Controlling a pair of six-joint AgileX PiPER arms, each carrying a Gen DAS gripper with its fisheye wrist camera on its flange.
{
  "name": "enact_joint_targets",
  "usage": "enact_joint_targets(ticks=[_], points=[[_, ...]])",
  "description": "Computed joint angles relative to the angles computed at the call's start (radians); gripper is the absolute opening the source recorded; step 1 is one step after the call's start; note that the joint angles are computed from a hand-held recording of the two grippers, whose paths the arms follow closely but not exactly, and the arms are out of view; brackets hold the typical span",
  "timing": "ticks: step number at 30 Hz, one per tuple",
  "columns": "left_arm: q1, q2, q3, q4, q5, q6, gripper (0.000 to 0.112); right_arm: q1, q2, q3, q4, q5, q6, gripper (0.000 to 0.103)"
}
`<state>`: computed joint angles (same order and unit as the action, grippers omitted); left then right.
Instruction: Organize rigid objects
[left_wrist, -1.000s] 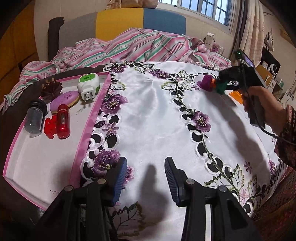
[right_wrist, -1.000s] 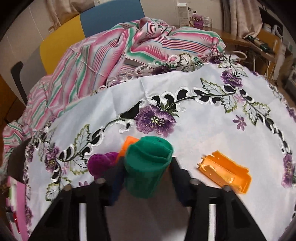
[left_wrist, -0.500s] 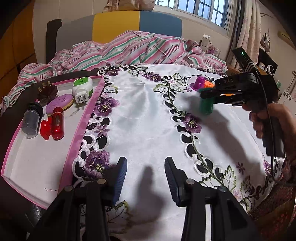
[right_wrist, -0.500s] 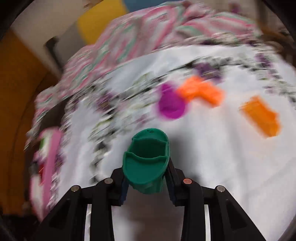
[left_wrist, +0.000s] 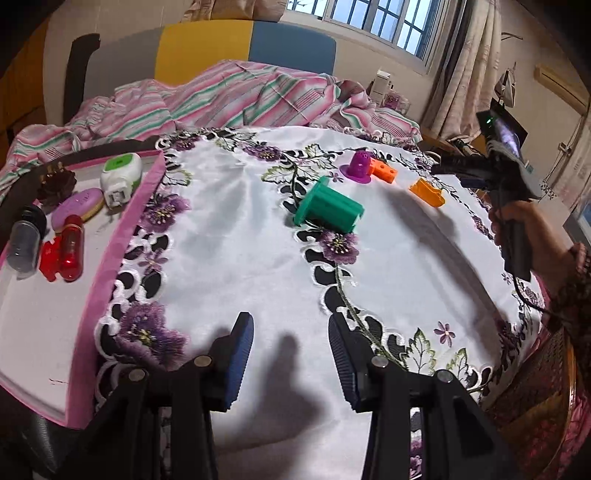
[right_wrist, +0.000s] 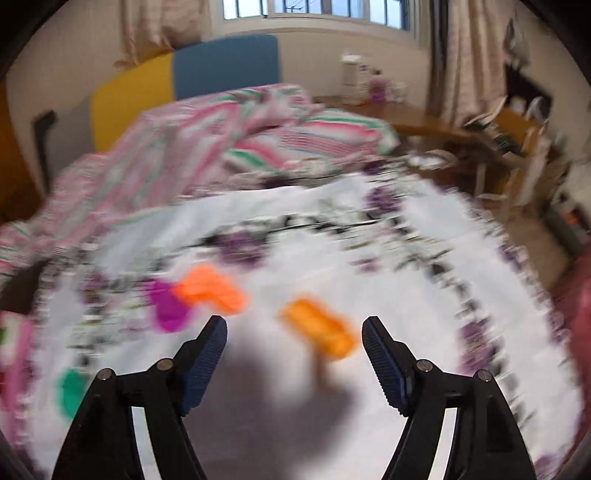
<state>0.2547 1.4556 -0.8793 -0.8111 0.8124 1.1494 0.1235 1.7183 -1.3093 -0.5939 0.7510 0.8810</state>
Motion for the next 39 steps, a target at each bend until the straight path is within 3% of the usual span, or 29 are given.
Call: enact_joint_targets(ticks=[2,8,12,18,19,21,27,32,39], points=[[-0.006,0.004,-0.003,0.003,-0.002,-0.012,0.042,-0.043,0.021,-0.005,0.026,-0.028,-0.075,0.077],[-0.037,0.007,-0.002,0.011,-0.031,-0.037,0.042,-0.173,0.087,-0.045,0.464,-0.112,-0.451,0.077],[-0.064,0.012,0.002,0.01,-0.042,-0.065,0.042,-0.147,0.119,-0.065,0.417,-0.095,-0.426,0.076],[-0.086,-0.012,0.022,0.021,-0.057,-0.066,0.042,-0.149,0.144,-0.08,0.497,-0.081,-0.485,0.046],[-0.085,-0.011,0.022,0.02,-0.056,-0.066,0.042,-0.148,0.145,-0.084,0.514,-0.078,-0.502,0.034],[-0.087,-0.006,0.014,0.026,-0.056,-0.082,0.042,-0.153,0.143,-0.088,0.574,-0.06,-0.515,0.027],[-0.133,0.03,-0.05,0.049,-0.107,-0.173,0.042,-0.125,0.086,-0.043,0.74,-0.044,-0.51,0.027],[-0.211,0.089,-0.131,0.047,-0.172,-0.221,0.056,-0.065,0.055,0.01,0.898,-0.085,-0.542,0.027],[-0.341,0.207,-0.257,0.167,-0.251,-0.315,0.057,-0.011,0.063,-0.014,0.819,-0.086,-0.487,0.027]])
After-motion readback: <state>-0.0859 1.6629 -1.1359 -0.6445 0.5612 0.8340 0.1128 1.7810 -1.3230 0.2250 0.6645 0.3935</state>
